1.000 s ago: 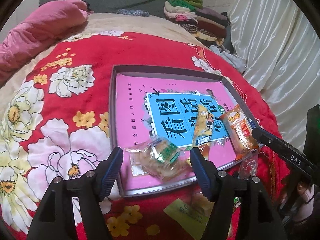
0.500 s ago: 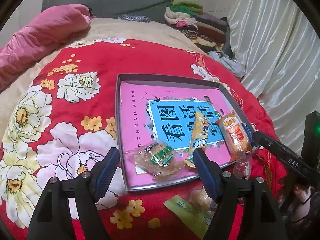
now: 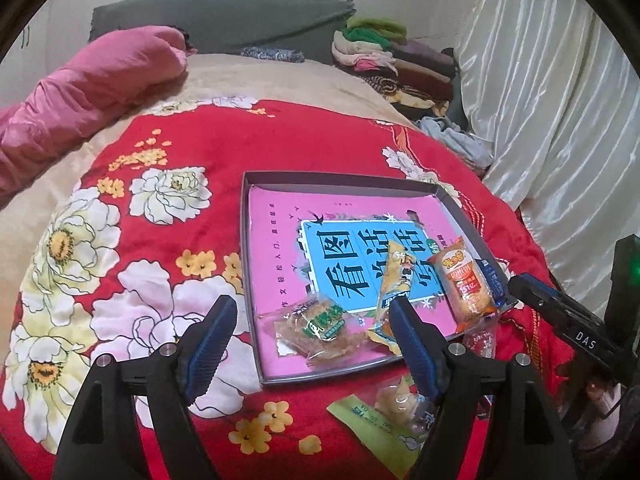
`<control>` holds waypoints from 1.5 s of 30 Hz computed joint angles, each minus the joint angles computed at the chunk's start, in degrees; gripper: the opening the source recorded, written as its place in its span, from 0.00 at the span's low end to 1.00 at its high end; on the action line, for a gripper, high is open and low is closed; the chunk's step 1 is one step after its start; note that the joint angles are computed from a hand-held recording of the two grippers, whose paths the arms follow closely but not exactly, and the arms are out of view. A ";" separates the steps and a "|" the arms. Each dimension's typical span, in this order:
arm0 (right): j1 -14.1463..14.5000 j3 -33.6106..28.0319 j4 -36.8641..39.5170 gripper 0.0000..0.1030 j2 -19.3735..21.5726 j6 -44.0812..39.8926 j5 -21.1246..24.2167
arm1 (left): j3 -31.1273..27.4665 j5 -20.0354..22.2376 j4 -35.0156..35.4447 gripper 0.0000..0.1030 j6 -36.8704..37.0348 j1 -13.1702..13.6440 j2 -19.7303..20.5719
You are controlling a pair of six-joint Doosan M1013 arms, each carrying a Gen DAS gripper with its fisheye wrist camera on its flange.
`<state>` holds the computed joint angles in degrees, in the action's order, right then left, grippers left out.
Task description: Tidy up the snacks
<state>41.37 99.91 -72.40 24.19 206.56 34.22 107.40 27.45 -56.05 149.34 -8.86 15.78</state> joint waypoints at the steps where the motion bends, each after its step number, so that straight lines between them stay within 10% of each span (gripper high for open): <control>1: 0.16 -0.01 -0.40 0.57 -0.03 0.16 0.44 | 0.04 -0.13 0.12 0.77 -0.01 -0.01 -0.09; 29: 2.47 0.49 1.31 0.61 -0.85 -4.71 0.73 | 4.32 -2.25 7.30 0.77 -3.34 -2.64 -3.94; 45: 3.84 2.06 6.04 0.61 -1.99 -10.16 -0.55 | 7.41 3.80 12.49 0.77 -5.65 -3.72 -6.24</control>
